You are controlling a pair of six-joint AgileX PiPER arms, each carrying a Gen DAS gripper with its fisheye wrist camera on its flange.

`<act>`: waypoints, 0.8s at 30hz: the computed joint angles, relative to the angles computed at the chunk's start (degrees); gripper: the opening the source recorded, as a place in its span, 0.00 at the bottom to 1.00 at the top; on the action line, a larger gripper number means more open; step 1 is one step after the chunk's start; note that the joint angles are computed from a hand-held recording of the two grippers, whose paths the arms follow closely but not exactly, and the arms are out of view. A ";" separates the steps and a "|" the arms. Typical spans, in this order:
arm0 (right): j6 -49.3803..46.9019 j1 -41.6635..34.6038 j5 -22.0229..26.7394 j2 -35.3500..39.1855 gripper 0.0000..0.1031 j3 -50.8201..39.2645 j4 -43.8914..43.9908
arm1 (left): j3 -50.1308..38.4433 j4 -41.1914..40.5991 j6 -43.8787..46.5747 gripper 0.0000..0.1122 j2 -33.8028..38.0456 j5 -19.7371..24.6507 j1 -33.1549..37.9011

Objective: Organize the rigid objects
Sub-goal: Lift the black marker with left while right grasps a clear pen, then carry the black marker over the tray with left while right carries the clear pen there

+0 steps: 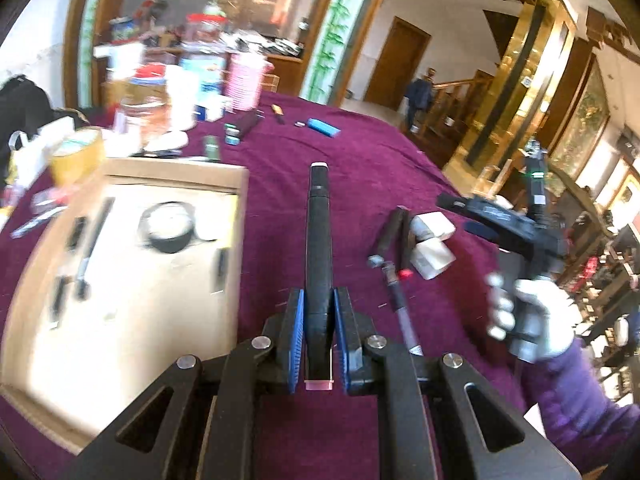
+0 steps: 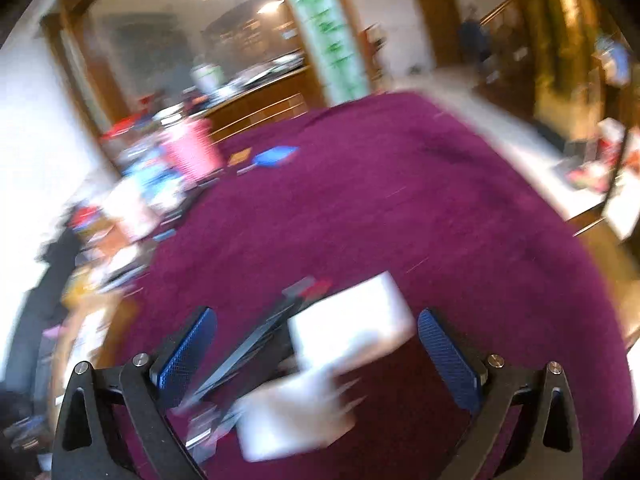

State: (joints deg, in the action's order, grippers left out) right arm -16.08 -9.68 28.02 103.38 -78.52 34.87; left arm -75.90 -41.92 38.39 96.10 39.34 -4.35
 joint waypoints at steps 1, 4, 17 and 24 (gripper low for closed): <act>-3.35 0.67 1.27 -1.10 0.99 1.47 2.61 | 1.31 -0.78 1.19 0.13 -0.87 -0.35 0.99; -2.81 7.26 3.87 -3.42 0.97 4.42 -3.30 | 3.66 -5.47 5.71 0.13 -1.66 0.40 4.98; 23.29 17.95 2.97 -1.37 0.12 4.97 -31.43 | 8.97 -14.82 14.95 0.13 -2.82 1.75 15.01; -1.94 12.56 0.76 -5.46 0.12 11.16 -0.33 | 8.41 -14.51 13.78 0.13 -1.72 2.17 17.87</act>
State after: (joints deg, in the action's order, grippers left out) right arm -18.02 2.87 28.78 97.92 -67.36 34.54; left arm -67.48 -56.43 52.17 94.38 41.51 13.52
